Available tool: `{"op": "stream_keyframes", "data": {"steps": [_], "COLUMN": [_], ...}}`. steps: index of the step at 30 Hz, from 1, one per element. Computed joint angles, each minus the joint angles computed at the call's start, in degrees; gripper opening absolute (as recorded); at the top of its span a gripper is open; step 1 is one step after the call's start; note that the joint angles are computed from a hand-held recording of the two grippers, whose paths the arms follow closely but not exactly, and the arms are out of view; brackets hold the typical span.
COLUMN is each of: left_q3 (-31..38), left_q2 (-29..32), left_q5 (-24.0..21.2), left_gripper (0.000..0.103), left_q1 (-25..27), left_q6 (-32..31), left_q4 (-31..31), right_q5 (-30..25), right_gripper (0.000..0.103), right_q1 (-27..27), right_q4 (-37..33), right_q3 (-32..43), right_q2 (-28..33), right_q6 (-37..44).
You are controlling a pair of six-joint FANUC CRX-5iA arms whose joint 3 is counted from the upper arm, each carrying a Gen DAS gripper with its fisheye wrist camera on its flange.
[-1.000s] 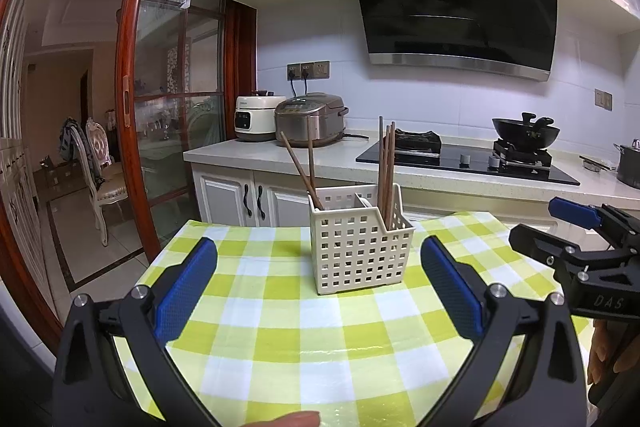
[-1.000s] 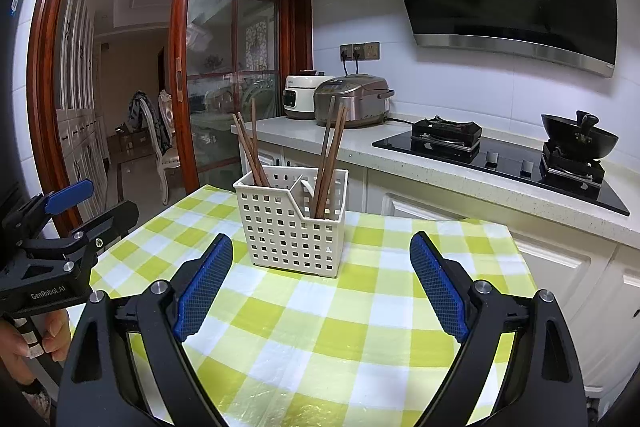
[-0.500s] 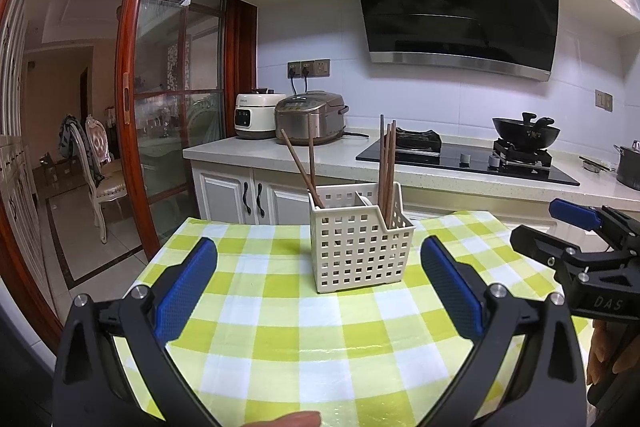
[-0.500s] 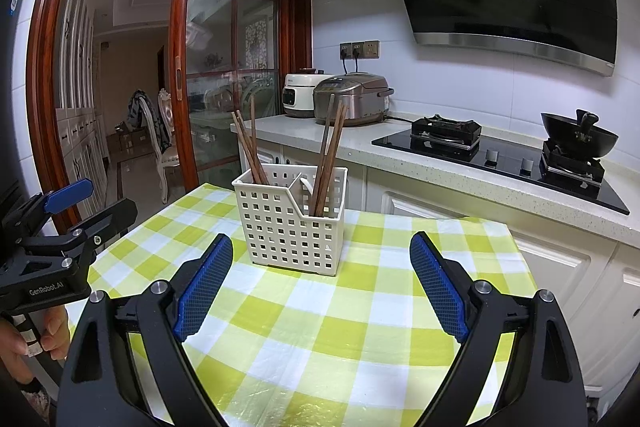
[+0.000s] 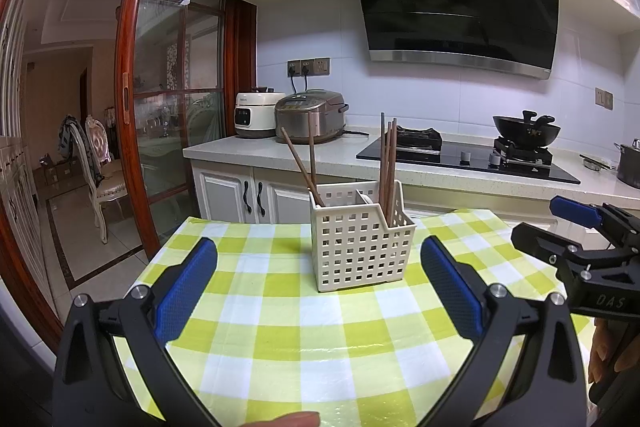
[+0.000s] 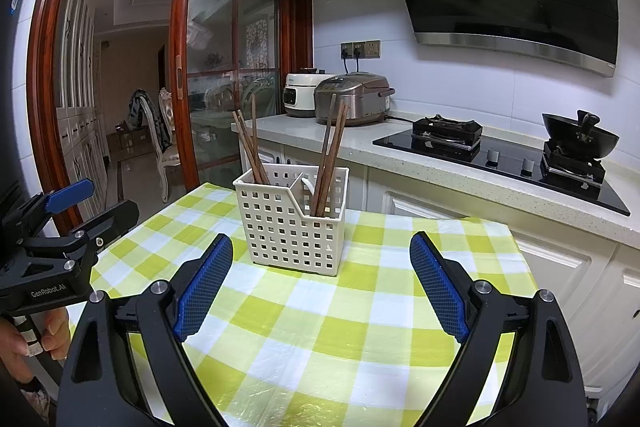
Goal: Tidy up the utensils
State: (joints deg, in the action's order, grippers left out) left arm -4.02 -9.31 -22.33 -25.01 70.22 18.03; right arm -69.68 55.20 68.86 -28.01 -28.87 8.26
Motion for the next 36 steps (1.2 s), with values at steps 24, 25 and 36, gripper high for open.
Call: {"op": "stream_keyframes", "data": {"steps": [24,25,36], "left_q3": [-0.35,-0.37,-1.76], "left_q2": [0.1,0.11,-0.27], "left_q5": [-0.2,-0.2,0.43], "left_gripper": [0.099,0.099,0.099], "left_q1": [0.17,0.14,0.27], "left_q6": [-1.62,-1.74,-4.94], "left_q4": [1.42,1.47,4.78], "right_q5": [-0.21,-0.26,-0.36], "right_gripper": [0.085,0.085,0.085], "right_q1": [0.1,0.19,0.22], "right_q4": [-0.04,-0.03,-0.06], "right_q3": [-0.3,-0.43,-0.56], "right_q2": [-0.31,-0.42,-0.47], "right_q6": [-0.21,-0.33,-0.48]}}
